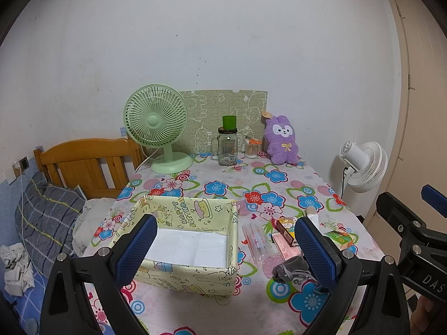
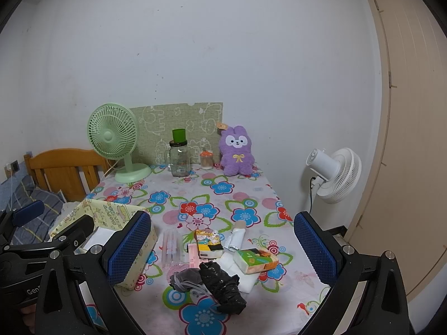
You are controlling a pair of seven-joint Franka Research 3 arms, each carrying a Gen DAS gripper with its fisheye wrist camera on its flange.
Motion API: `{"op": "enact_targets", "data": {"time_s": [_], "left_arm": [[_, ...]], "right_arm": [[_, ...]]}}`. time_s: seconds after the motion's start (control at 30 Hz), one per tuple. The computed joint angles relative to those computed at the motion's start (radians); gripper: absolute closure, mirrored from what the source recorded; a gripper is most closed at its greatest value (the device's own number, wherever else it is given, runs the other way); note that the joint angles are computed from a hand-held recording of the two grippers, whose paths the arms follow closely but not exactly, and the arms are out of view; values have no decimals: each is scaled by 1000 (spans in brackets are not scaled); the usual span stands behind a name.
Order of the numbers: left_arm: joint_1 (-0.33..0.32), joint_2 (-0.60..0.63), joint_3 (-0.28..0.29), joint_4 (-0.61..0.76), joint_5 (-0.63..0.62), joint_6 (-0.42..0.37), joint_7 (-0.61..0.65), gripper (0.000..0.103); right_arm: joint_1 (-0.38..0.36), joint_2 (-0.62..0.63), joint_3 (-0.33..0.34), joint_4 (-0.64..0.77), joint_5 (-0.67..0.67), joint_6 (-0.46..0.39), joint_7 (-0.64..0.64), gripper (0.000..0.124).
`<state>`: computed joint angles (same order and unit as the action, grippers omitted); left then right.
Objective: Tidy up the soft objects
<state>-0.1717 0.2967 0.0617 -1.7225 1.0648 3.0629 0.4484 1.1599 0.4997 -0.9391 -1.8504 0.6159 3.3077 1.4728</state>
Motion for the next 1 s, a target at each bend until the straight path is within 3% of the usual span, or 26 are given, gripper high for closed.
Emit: {"op": "enact_targets", "data": {"time_s": [0.8, 1.0], "left_arm": [[3, -5, -1, -5, 2, 0, 0, 5], [20, -2, -22, -6, -51, -1, 66, 7]], "right_arm": [[-15, -5, 15, 3, -8, -2, 6, 21], [-19, -8, 20, 3, -14, -2, 8, 22]]}}
